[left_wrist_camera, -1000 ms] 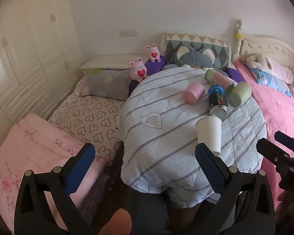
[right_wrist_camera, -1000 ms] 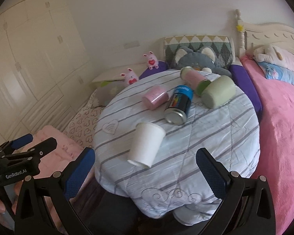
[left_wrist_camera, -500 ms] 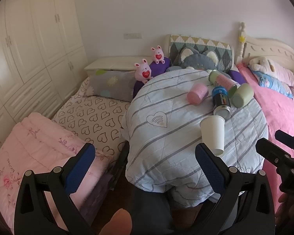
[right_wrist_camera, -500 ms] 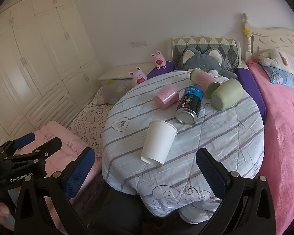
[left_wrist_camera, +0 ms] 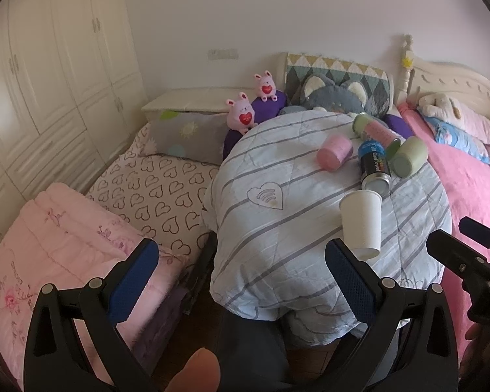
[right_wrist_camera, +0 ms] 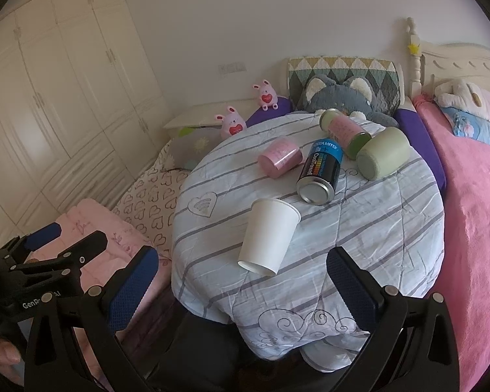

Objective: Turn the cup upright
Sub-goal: 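Move the right tool toward the inverted white paper cup, then close the right tool on the cup body and lift it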

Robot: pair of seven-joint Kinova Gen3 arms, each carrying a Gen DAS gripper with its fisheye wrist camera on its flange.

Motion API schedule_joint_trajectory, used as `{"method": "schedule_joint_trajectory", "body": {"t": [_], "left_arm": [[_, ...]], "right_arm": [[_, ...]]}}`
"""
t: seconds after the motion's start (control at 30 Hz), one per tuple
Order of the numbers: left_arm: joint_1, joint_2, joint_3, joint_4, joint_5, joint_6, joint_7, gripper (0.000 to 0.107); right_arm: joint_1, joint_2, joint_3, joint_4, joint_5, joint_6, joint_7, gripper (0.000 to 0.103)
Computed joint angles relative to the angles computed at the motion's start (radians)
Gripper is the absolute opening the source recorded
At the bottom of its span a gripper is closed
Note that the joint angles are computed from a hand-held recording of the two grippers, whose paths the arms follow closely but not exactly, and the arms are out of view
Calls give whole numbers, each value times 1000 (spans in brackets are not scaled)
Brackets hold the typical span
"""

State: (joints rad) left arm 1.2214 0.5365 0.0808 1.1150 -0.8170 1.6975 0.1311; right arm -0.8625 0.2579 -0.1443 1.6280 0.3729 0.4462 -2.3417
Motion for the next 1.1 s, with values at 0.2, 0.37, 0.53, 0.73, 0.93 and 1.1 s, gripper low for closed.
{"method": "schedule_joint_trajectory", "body": {"t": [0.2,0.37,0.53,0.73,0.93,1.1], "left_arm": [[-44,-30,8,70,27,-63,24,103],[-91,-54,21,130,49,-119,32,103],[-136,-71,30,173,62,-172,23,103],[-188,-81,33,212,75,-233,-5,103],[-233,-81,31,241,99,-293,-35,103],[-266,-78,26,256,121,-343,-62,103]], "right_arm": [[16,73,-17,-94,-65,74,56,103],[-15,136,10,-184,-71,143,69,103],[-31,198,26,-272,-76,218,84,103],[-36,269,44,-365,-92,296,93,103],[29,370,27,-488,-194,394,131,103],[59,434,32,-574,-263,450,152,103]]}}
